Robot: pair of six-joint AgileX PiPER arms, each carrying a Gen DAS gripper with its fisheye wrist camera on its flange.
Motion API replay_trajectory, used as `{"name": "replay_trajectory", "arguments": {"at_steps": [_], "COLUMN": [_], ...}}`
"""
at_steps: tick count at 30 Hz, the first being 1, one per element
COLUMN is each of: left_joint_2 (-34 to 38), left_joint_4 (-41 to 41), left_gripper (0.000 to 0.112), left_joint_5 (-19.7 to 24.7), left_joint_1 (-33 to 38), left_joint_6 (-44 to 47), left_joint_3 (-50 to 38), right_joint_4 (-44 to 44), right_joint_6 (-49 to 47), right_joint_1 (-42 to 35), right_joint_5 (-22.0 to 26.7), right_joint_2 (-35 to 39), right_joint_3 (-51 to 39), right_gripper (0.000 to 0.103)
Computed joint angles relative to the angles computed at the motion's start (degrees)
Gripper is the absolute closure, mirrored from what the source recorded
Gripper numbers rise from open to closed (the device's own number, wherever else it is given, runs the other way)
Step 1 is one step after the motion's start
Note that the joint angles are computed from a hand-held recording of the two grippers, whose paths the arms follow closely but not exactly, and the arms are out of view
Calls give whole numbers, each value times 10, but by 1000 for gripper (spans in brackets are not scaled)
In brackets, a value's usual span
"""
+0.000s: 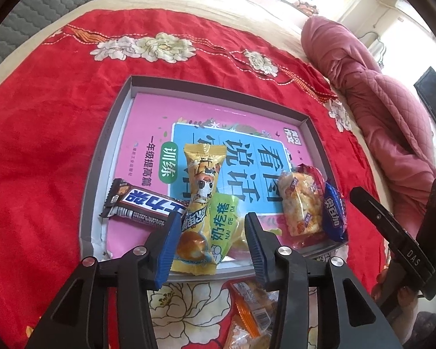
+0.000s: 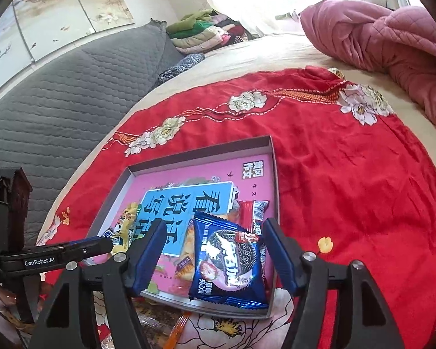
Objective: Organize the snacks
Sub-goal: 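Lower the blue cookie pack into the tray with the right gripper while the left lowers the yellow stick pack, then open both grippers and withdraw them from the tray toward the snack pile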
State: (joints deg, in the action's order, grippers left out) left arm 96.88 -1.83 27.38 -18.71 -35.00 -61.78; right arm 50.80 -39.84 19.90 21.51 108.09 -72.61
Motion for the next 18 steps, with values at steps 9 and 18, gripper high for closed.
{"name": "replay_trajectory", "arguments": {"at_steps": [9,18], "left_joint_2": [-30,-60], "left_joint_4": [13,28], "left_gripper": [62,61], "left_joint_5": [18,33], "left_joint_1": [-8,-24], "left_joint_6": [-8,-20], "left_joint_3": [1,13], "right_joint_4": [33,47], "right_joint_6": [-45,-72], "right_joint_1": [3,10], "right_joint_5": [5,12], "right_joint_2": [-19,-31], "right_joint_3": [11,22], "right_gripper": [35,31]}}
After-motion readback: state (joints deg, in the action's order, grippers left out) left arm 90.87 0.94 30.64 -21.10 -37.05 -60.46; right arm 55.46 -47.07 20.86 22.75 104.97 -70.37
